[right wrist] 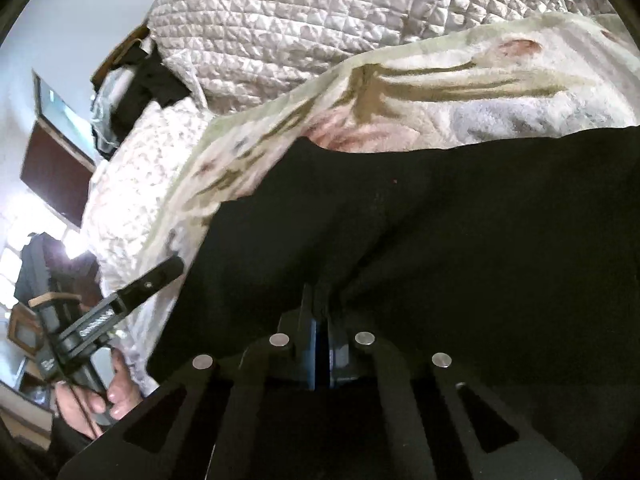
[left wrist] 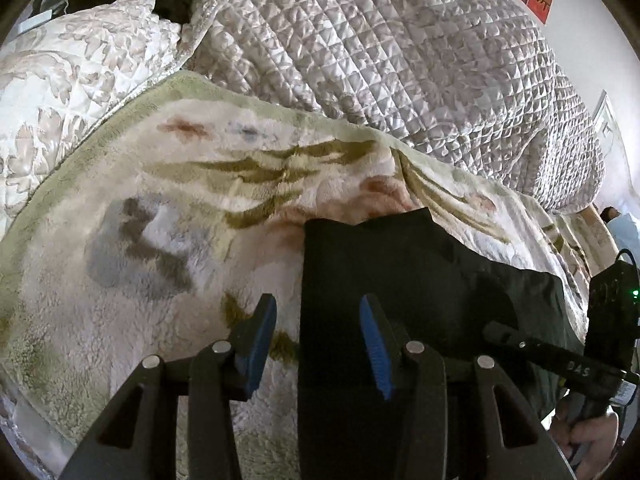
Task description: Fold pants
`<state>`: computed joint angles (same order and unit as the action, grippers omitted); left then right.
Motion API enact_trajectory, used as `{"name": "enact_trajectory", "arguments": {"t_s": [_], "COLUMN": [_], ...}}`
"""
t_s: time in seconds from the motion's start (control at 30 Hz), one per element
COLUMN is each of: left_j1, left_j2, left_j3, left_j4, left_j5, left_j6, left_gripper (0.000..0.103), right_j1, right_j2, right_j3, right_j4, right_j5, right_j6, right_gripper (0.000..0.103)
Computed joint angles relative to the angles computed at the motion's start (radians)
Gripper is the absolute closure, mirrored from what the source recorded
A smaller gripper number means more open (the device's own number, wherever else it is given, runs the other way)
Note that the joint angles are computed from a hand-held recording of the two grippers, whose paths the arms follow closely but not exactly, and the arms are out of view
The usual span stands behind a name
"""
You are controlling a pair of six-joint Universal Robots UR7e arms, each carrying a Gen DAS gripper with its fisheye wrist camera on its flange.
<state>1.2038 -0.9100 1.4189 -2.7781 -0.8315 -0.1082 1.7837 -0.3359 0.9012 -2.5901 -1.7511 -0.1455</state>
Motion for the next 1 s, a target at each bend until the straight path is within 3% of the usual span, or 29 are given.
{"name": "enact_trajectory", "arguments": {"t_s": [0.1, 0.43, 0.6, 0.7, 0.8, 0.9, 1.0], "left_j1": [-0.001, -0.005, -0.004, -0.006, -0.009, -0.007, -0.002], "left_j2": [0.001, 0.007, 0.009, 0.011, 0.007, 0.004, 0.013], "left_j3": [0.0, 0.001, 0.001, 0.001, 0.003, -0.007, -0.038], "left_j4": [-0.001, 0.023, 0.028, 0.032, 0.009, -0.008, 0.01], "left_j5": [-0.004, -0.015, -0.012, 0.001, 0.019, 0.024, -0.017], "left_j6": [0.007, 0.018, 0.022, 0.032, 0.039, 0.026, 0.017], "left_gripper": [0.057, 0.057, 0.057, 0.057, 0.057, 0.057, 0.057], "right_j1": [0.001, 0.004, -0.008, 0.01, 0.025, 0.029, 0.031], "right_j2": [-0.012, -0.003, 0.015, 0.008, -0.036, -0.084, -0.106], "right_j3": [0.025, 0.014, -0.012, -0.001, 0.081, 0.159, 0.2], "right_j4": [-0.057, -0.088, -0.049, -0.077, -0.186, -0.227, -0.178], "right_j5": [0.006, -0.038, -0.052, -0.116, -0.161, -0.122, -0.088], "right_j6": [-0.016, -0.035, -0.027, -0.048, -0.077, -0.111, -0.136], "right_gripper": [0.101, 0.101, 0.101, 0.098, 0.098, 0.098, 0.098]}}
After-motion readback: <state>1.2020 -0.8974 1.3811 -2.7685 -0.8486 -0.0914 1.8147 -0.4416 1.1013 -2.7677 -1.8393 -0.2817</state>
